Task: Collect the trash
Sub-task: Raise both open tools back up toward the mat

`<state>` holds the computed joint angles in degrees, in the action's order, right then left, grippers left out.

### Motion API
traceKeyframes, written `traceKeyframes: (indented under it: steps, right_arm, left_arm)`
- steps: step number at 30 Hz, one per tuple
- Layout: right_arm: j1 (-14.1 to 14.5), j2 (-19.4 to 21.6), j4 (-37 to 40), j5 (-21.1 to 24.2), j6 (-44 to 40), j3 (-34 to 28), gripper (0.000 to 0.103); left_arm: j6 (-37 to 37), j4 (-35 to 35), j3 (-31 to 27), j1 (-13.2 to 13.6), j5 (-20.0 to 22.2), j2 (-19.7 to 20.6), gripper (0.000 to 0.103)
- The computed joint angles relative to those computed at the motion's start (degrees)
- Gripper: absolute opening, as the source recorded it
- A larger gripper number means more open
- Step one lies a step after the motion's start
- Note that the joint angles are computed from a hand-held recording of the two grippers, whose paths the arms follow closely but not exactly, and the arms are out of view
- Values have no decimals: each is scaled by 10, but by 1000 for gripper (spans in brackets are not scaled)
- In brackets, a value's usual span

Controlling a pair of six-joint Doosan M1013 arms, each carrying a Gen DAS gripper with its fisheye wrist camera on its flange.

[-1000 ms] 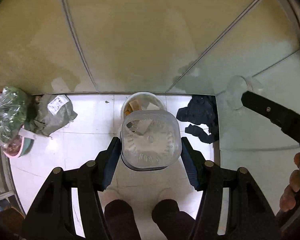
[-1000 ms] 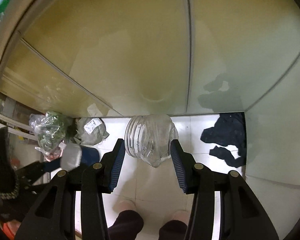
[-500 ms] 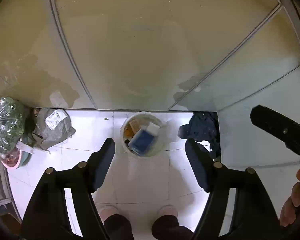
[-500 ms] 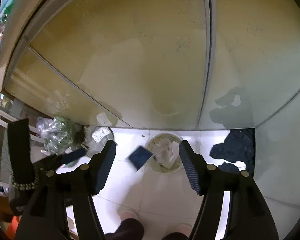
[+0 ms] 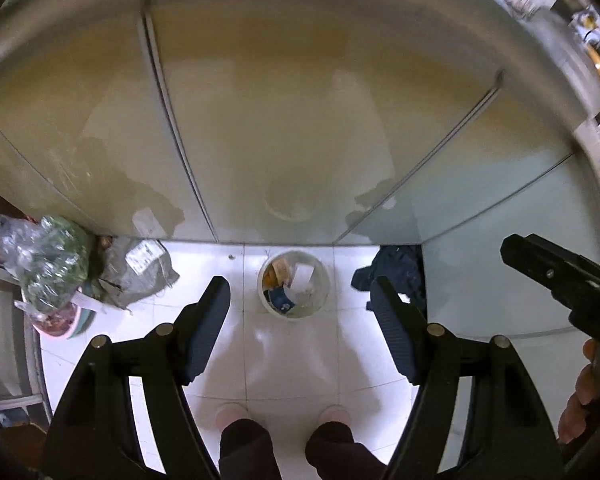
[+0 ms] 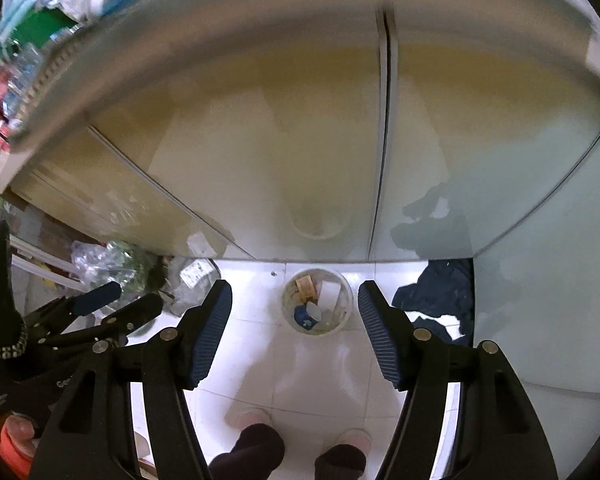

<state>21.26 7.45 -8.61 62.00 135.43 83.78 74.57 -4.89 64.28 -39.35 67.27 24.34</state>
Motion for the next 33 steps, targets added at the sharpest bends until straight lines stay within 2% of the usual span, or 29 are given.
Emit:
traceKeyframes:
  steps: [7, 16, 23, 29, 33]
  right_arm:
    - [26, -2, -43, 55, 24, -85, 62]
    - [76, 19, -148, 118, 74, -207, 62]
    - [113, 33, -243, 153, 121, -264, 62]
    - [120, 38, -287, 160, 146, -282, 62]
    - [110, 38, -298, 154, 146, -285, 62]
  left_arm:
    - [8, 8, -81, 9, 33, -20, 72]
    - [52, 3, -173, 34, 31, -35, 72]
    - [99, -8, -215, 49, 22, -40, 72]
    - [129, -10, -249, 55, 19, -28, 72]
    - [131, -10, -298, 54, 30, 4, 72]
